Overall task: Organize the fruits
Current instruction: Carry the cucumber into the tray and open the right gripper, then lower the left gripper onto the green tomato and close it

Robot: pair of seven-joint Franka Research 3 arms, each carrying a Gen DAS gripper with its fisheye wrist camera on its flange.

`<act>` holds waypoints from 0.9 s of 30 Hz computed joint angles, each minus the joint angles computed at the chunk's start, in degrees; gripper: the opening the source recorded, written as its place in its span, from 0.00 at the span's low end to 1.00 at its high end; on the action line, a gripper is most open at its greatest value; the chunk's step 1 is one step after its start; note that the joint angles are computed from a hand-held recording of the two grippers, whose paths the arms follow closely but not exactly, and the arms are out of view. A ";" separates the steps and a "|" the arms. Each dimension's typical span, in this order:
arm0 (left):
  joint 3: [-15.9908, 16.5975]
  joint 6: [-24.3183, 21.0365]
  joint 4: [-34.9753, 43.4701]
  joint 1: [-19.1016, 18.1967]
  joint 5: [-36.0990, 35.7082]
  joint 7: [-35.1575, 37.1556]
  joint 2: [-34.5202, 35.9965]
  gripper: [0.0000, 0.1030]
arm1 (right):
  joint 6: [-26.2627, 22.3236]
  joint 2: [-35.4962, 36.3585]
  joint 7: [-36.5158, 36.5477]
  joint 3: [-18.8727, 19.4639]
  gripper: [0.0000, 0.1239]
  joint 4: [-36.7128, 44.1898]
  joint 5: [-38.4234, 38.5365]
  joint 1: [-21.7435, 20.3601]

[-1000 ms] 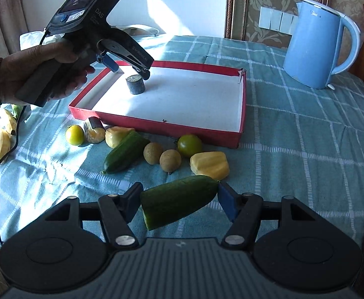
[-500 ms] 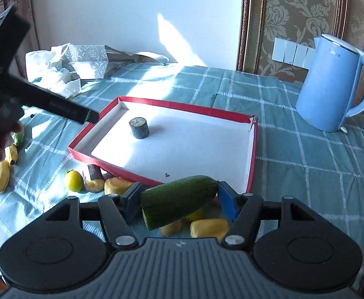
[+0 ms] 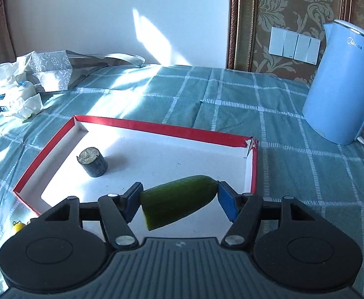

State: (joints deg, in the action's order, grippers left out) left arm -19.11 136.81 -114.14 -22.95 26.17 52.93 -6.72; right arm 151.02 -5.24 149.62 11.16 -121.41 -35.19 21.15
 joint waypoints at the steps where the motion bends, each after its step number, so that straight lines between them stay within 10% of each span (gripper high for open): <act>1: 0.08 -0.24 -0.35 -0.01 -0.39 -0.07 -0.49 0.83 | 0.26 0.71 -0.36 -0.18 0.53 0.34 0.25 -0.09; 15: -0.53 -0.84 -1.10 -0.03 1.21 -0.64 -1.82 0.88 | -0.64 4.35 2.74 -3.14 0.58 2.45 -0.91 1.76; 27: 0.36 9.89 -2.67 -0.11 -0.28 7.31 2.24 0.94 | -3.56 -13.50 10.87 4.67 0.58 -8.27 -1.92 -1.25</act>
